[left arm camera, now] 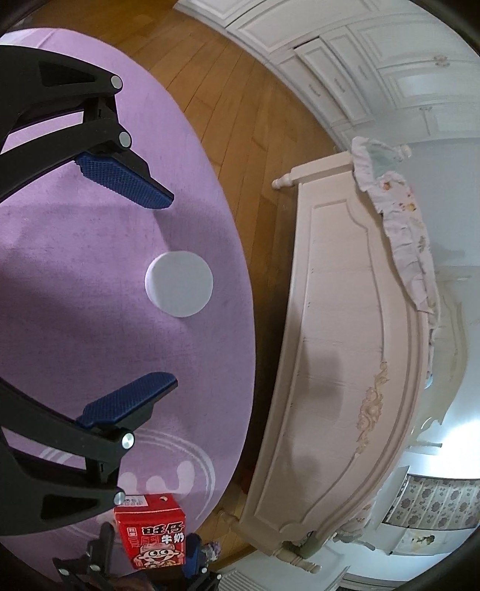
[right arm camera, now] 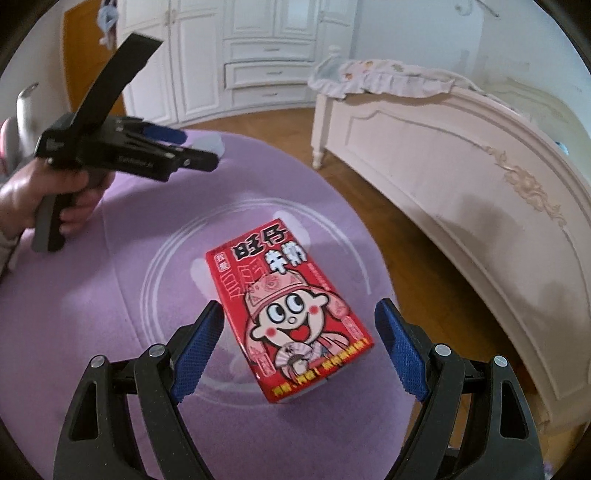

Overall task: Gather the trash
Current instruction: 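Grasp the red milk box with the right tool while the left tool grasps the white round lid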

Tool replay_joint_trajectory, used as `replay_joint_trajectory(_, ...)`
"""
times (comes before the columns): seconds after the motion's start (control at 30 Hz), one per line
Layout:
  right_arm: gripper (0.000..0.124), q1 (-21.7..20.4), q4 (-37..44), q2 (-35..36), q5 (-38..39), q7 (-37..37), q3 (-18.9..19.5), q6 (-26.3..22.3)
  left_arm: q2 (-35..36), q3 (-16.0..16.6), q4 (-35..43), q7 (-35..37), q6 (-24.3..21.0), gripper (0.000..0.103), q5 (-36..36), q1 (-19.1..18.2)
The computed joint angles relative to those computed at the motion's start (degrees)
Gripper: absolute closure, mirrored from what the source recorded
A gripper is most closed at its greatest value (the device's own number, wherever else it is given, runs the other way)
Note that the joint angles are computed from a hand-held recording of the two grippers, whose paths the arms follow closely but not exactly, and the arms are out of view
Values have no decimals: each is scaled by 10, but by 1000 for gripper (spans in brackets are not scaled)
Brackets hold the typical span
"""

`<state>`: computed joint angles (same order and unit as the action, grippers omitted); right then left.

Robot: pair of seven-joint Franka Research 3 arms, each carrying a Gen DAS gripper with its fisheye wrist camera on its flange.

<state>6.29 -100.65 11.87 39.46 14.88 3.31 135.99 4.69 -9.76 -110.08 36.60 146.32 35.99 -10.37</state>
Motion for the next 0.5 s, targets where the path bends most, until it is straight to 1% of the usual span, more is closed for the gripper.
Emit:
replay_joint_trajectory(0.03,41,1,2,2,-6,0,0,-6,2,0,1,11,3,16,-11,2)
replay_joint_trajectory(0.1,51,3,6,4,-15,6,0,-12,6,-1,7,14,-1,18,-9,0)
replay_joint_trajectory(0.23,55,1,9,5,-13,6,0,-15,16,-2,20,36,-11,20,-9,-5)
replay_joint_trajectory(0.3,63,-3,10,4,-4,1,0,-23,20,-2,26,41,-14,22,-9,-8)
replay_joint_trajectory(0.33,64,-3,9,3,-3,1,0,-21,19,-1,25,39,-16,23,-7,-9)
replay_joint_trajectory(0.4,66,-3,4,0,-3,1,-1,-16,20,1,28,36,-19,29,-1,-10)
replay_joint_trajectory(0.47,68,-1,1,-2,-5,4,-1,-9,20,3,30,25,-30,44,18,-13)
replay_joint_trajectory(0.5,70,1,-1,-4,-6,9,-1,-6,15,5,25,18,-26,48,23,-12)
